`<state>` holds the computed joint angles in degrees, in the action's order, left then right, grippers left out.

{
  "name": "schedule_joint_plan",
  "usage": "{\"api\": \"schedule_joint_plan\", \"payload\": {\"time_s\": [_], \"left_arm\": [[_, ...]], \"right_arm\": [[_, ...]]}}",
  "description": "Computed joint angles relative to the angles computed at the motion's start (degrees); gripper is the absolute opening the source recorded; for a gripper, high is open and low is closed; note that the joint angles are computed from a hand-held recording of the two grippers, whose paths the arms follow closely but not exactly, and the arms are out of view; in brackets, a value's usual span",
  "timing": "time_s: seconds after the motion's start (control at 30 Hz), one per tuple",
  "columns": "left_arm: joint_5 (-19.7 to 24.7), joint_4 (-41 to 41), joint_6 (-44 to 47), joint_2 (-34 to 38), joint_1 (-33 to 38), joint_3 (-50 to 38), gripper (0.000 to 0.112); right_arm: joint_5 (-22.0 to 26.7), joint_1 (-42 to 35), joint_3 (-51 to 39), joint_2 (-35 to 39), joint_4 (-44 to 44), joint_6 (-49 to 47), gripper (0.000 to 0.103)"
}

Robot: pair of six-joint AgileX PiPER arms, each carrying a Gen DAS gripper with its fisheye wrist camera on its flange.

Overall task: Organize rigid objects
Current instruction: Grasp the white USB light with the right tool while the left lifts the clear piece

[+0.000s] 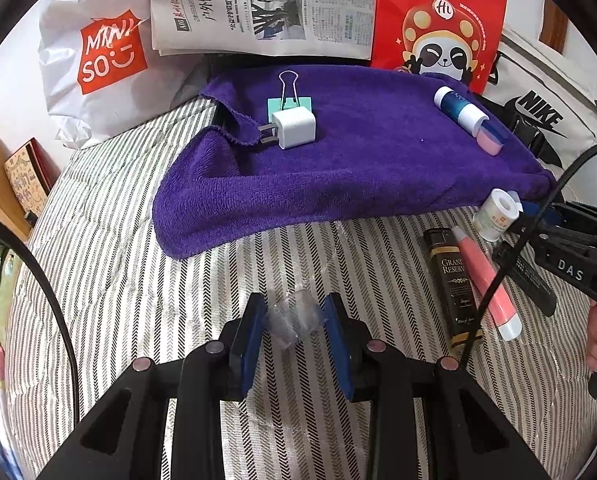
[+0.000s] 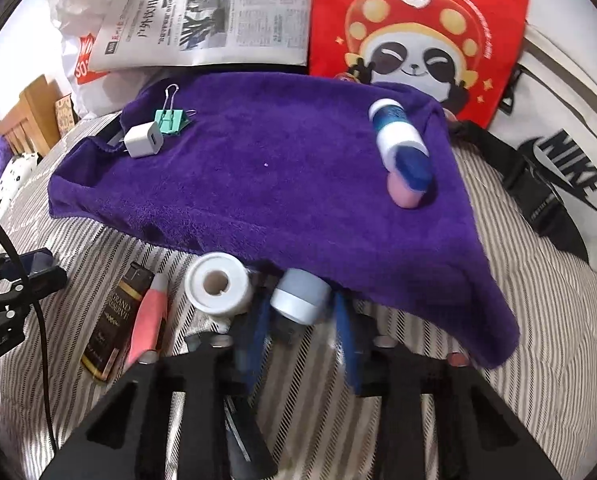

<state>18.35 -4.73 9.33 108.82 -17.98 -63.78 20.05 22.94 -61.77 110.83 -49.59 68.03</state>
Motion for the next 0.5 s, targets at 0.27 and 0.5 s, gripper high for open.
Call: {"api": "schedule_joint_plan", "payload": {"time_s": [0.27,0.5], "left_arm": [[-0.4,-2.3,2.7,-0.4,0.4,0.7,0.03],[-0.2,-10.0,10.6,-1.4,1.8,2.1,0.03]], "right_arm": [[-1.7,-1.3,6.1,-6.3,3.9,-3.9,0.028],[-1.2,-0.2,10.6,-11.7,3.2,-1.1,0.028]]}}
